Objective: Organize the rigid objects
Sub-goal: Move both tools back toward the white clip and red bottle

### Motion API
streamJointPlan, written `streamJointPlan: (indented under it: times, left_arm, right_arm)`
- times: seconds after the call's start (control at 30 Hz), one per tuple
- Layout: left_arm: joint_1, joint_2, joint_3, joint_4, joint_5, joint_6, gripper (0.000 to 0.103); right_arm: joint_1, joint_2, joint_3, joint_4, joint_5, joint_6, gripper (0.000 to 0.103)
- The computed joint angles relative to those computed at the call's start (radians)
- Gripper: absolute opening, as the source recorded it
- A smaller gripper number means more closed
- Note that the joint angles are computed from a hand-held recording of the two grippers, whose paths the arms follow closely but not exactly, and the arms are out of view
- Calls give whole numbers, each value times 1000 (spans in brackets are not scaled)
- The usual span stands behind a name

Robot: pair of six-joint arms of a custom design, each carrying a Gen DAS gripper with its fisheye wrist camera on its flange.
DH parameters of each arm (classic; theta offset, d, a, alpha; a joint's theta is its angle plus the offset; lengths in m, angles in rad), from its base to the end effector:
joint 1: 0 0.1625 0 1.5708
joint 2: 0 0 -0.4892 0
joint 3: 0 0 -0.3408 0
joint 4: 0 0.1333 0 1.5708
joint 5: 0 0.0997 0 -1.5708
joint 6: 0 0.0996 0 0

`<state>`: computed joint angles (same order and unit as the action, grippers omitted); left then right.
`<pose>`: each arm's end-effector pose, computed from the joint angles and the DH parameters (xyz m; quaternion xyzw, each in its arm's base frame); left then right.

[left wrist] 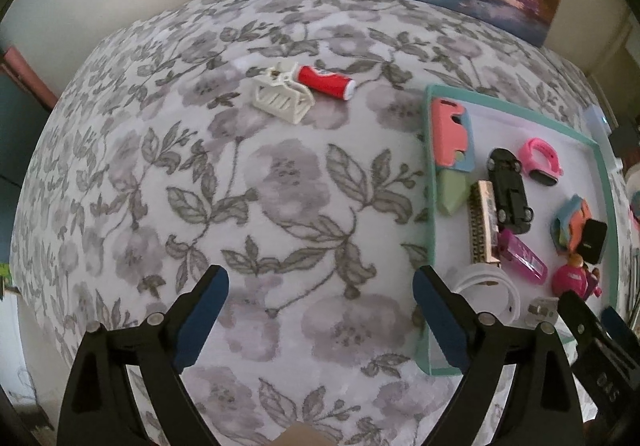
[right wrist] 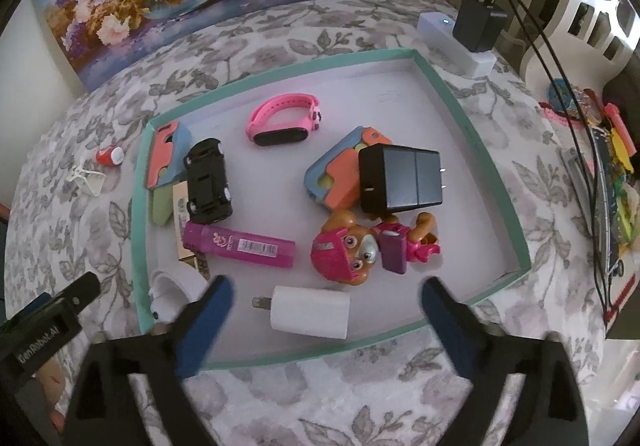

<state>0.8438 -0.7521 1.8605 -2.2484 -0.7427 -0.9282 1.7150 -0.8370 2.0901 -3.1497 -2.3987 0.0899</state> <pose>-0.2256 -0.5645 0.0889 -0.0043 0.8985 -0.1570 0.4100 0.1384 -0.5358 0.1701 -0.0407 -0.9049 0.1938 0.3769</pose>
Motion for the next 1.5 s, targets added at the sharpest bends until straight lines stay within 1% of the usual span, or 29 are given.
streamJointPlan:
  times: [0.27,0.5,0.63,0.83,0.97,1.2,1.4,1.5]
  left_arm:
    - [15,-16,9,2,8,-43,94]
    - [29,-32,22,-26,2,-52,94]
    - [35,-41,35,-77,12,-18,94]
    - [46,-65,62,-160,60,1,94]
    - [65,-85,78,-214,64,11,94]
    - [82,-108,90,-261,82,5,94]
    - [93,-104,70,-292,90,46,94]
    - [105,-103,66,-368,74,96,94]
  right_arm:
    - [-4,1,-1,3,-7,8,103]
    - [-2,6,-2,1,-17,3,103]
    - [6,12,-3,-26,-18,-10,103]
    - [23,25,-5,-68,24,-27,103]
    - [41,45,-17,-88,22,-55,103]
    - [65,85,-41,-118,20,-124,103]
    - [71,114,-71,-111,14,-148,103]
    - [75,132,-102,-101,11,-153,103]
